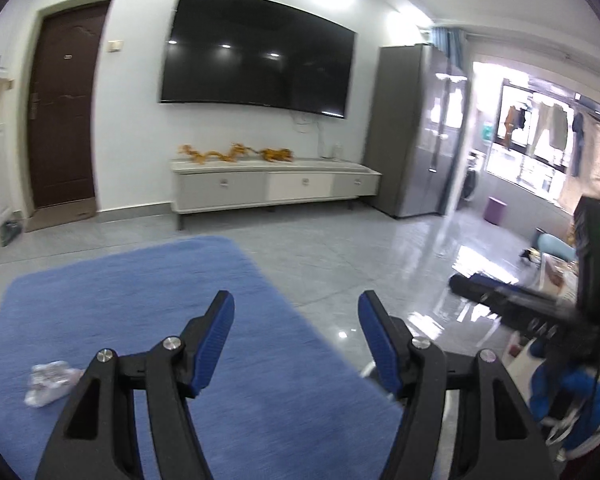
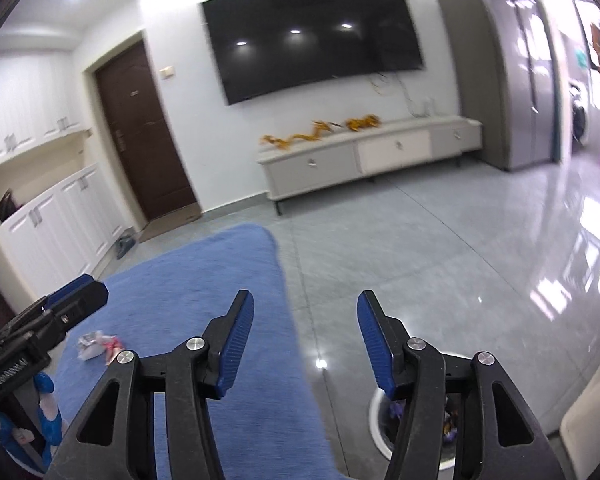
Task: Collect trash
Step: 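Move both open tools back to the last wrappers on the rug, then grasp the white printed bag with the left tool while the right grasps the red-white wrapper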
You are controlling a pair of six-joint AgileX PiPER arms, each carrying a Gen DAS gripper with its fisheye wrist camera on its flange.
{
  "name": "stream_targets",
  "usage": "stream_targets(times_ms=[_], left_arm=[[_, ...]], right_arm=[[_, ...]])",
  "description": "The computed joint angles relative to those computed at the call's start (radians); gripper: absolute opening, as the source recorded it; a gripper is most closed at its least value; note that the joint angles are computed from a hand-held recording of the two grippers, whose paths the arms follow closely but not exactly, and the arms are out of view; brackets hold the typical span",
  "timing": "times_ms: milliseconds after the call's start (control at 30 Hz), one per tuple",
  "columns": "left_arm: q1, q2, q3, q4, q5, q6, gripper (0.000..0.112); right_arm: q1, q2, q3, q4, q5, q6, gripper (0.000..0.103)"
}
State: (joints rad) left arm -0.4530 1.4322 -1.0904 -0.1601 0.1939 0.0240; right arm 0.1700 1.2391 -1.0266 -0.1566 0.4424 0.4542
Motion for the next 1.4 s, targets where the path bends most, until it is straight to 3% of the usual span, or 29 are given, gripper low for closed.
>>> stream_targets(times_ms=[133, 267, 367, 533, 633, 900, 1200, 1400], left_arm=[[0.164, -0.074, 0.104, -0.307, 0.004, 0.323, 0.063], [0.372, -0.104, 0.187, -0.645, 0.051, 0.713, 0.063], [0.517, -0.083, 0.216, -0.765, 0.086, 0.91, 0.063], [0.662, 0.031, 0.202, -0.786, 0.114, 1.079, 0.063], [0.72, 0.119, 0.164, -0.792, 0.148, 1.159, 0.063], [0.76, 0.35, -0.024, -0.715, 0.255, 1.127, 0.063], [0.763, 0.454, -0.13, -0.685, 0.357, 1.107, 0.063], [0.755, 0.485, -0.14, -0.695, 0.362, 1.115, 0.062]], right_arm=[[0.155, 0.039, -0.078, -0.115, 0.039, 0.098, 0.055], [0.251, 0.129, -0.175, -0.064, 0.052, 0.057, 0.055], [0.304, 0.191, -0.231, -0.034, 0.056, 0.027, 0.055], [0.331, 0.34, -0.352, 0.147, 0.081, -0.152, 0.055], [0.351, 0.411, -0.393, 0.207, 0.097, -0.206, 0.055], [0.368, 0.637, -0.588, 0.383, 0.182, -0.342, 0.055], [0.422, 0.922, -0.968, 0.381, 0.366, -0.381, 0.055], [0.441, 1.12, -1.25, 0.402, 0.498, -0.385, 0.055]])
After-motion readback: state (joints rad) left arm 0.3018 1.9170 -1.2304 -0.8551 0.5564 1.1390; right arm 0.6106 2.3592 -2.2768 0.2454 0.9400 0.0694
